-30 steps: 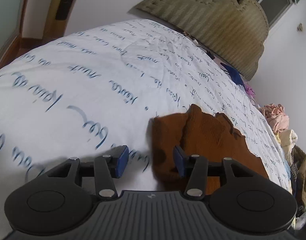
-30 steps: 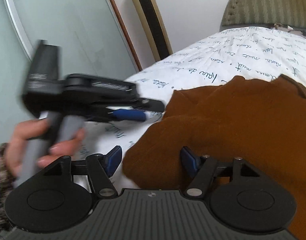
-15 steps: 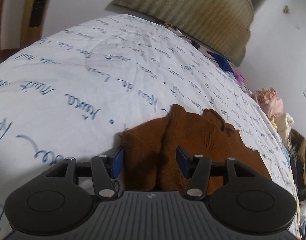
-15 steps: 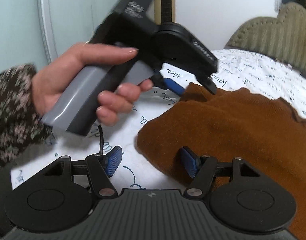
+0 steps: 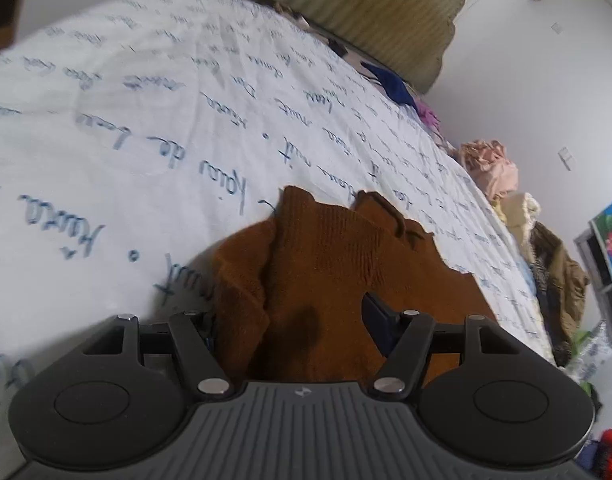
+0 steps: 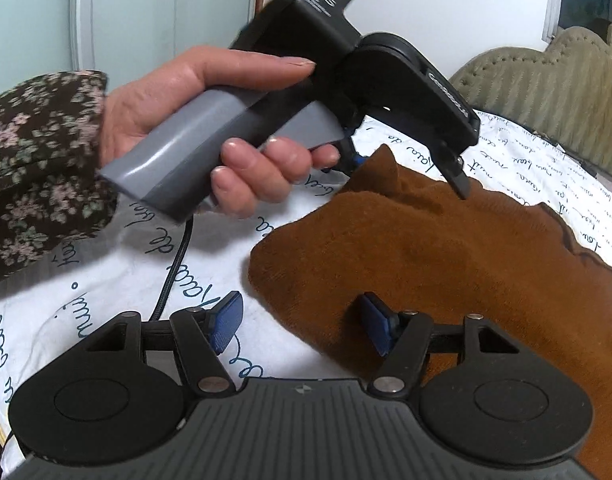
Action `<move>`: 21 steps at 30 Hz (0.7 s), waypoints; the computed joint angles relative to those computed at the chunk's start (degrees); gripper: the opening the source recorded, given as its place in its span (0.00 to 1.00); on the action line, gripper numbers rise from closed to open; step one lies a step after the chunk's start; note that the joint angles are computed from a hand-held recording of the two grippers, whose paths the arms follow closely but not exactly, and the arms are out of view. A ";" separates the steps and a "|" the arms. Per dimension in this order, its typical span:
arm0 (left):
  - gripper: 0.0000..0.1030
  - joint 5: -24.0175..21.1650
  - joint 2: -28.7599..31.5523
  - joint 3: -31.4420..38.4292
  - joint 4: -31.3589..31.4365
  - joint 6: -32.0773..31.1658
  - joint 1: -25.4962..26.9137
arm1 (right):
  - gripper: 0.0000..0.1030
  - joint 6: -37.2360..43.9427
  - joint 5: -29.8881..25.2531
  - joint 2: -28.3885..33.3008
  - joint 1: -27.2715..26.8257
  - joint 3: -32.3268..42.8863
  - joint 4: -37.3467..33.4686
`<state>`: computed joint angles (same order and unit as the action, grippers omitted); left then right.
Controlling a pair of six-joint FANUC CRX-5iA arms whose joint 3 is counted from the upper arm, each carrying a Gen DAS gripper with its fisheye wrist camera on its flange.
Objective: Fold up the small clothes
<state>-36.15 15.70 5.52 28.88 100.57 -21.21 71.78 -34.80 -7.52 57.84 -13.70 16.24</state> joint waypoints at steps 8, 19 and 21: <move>0.64 -1.23 2.36 -0.46 10.30 -5.57 1.62 | 0.63 -3.89 2.35 0.43 0.60 -1.82 5.05; 0.18 -9.73 7.77 10.83 0.58 1.50 0.93 | 0.52 -11.41 1.30 1.51 2.59 -3.60 14.53; 0.15 -10.81 8.45 11.59 0.11 2.62 1.08 | 0.41 -11.60 1.12 1.21 2.42 -3.62 14.18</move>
<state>-46.96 24.16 17.10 28.99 103.19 -20.13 60.18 -33.67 -6.31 60.26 -17.32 30.42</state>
